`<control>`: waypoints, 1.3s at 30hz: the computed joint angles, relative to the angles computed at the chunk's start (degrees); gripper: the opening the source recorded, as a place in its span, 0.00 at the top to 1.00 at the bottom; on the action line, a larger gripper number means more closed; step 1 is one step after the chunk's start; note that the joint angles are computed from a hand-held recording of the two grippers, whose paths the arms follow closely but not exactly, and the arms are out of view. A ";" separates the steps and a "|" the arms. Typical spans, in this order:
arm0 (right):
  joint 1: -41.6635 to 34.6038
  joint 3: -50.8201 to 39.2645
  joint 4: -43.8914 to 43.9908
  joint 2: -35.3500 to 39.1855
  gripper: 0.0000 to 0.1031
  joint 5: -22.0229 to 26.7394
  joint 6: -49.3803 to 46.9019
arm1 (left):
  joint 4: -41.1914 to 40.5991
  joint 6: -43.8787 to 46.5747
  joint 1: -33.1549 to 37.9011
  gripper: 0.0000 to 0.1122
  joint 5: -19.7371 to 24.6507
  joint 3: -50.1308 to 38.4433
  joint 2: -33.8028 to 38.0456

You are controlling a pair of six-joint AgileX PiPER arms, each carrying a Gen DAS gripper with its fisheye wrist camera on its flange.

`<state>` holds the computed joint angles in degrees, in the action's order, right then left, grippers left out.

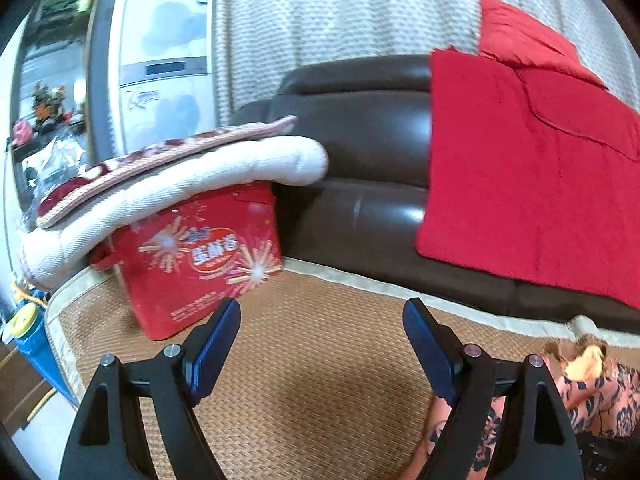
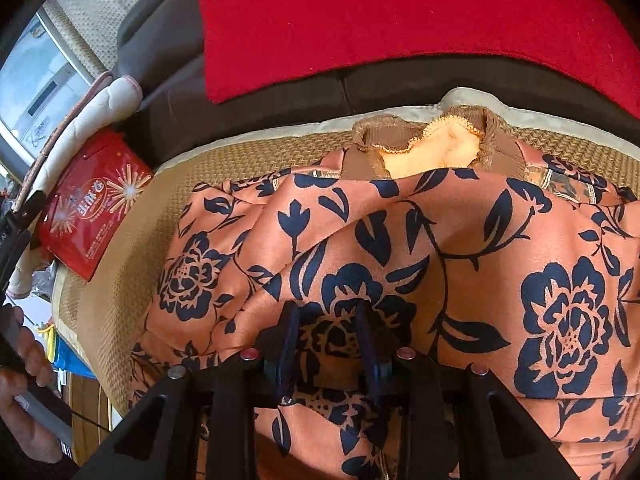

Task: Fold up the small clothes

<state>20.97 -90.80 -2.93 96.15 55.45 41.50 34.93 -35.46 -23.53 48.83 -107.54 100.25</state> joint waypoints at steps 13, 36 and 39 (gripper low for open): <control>1.54 -2.31 0.97 2.50 0.67 -1.10 -0.37 | 1.21 -3.49 3.42 0.25 -1.06 1.63 -1.52; 6.89 8.57 -8.72 -11.51 0.42 -1.60 12.87 | -3.73 3.17 4.88 0.24 -1.80 11.07 -12.51; 10.68 15.81 -15.41 -20.67 0.36 -1.25 22.53 | -10.60 11.82 5.58 0.22 -3.39 20.95 -18.38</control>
<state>31.65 -74.98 -18.35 75.48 54.20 64.03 24.33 -23.64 -17.95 45.44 -86.58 81.86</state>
